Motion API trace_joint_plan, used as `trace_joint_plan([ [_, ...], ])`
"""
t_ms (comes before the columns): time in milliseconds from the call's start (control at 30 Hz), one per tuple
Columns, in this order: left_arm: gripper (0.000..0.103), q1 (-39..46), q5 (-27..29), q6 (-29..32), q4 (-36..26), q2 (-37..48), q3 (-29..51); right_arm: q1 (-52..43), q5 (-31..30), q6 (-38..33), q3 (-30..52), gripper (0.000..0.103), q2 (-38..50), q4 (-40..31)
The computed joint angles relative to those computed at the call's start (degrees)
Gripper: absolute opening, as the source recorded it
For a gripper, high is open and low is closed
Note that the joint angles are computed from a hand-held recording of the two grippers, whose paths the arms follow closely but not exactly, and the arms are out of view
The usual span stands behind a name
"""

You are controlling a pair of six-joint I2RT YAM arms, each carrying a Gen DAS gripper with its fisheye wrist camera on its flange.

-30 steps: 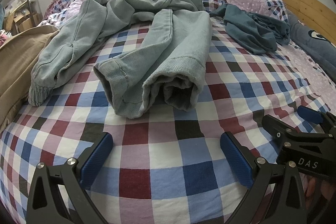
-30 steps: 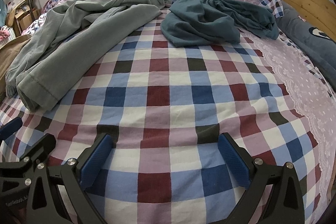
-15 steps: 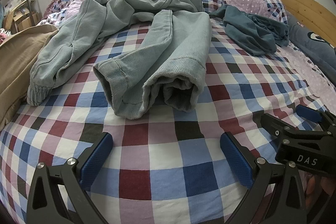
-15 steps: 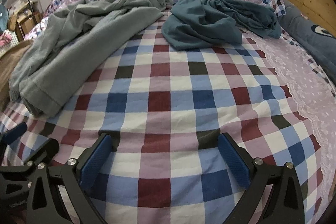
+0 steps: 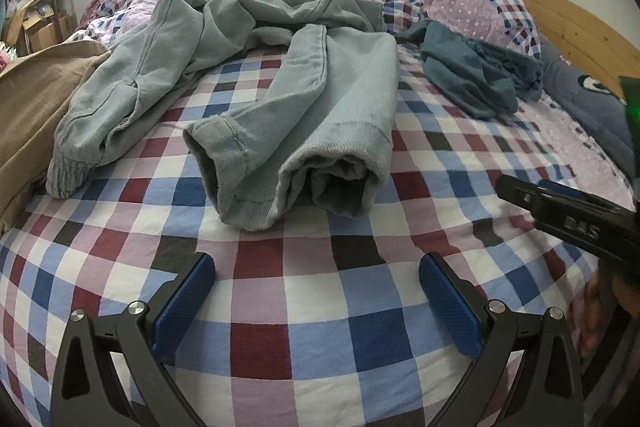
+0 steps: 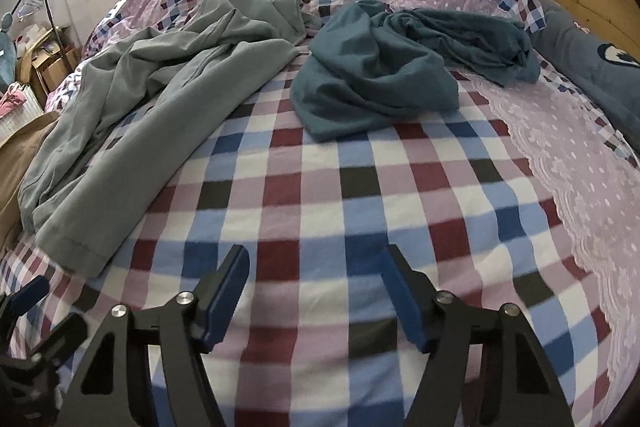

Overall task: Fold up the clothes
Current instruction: 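Close the right gripper on the dark teal shirt's edge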

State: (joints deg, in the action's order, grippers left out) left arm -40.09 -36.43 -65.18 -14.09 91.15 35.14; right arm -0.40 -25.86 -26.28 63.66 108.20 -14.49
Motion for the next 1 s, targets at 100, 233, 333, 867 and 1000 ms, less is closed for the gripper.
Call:
trace_joint_plan([
  [100,0.103,-0.12,-0.90,0.03,2.04,-3.53,-2.27,1.12,0.09,-0.69,1.95,0.070,1.14,0.32],
  [233,0.103,-0.32,-2.04,0.89,5.96,-10.22,-6.14,3.03,0.76,-1.98,4.89,0.064,2.92,1.64],
  [333,0.103,-0.14,-2.05,2.27,7.28,-14.13,-7.85,4.31,2.02,-1.86,9.22,0.057,5.89,1.23],
  [867,0.103,3.30,3.00,3.76,13.63,-20.32,-13.30,7.19,8.27,2.28,20.68,0.004,15.01,2.57],
  [1000,0.093,5.74,6.75,3.38,14.86,-21.15,-14.64,4.84,2.75,3.29,16.28,0.003,11.16,5.91],
])
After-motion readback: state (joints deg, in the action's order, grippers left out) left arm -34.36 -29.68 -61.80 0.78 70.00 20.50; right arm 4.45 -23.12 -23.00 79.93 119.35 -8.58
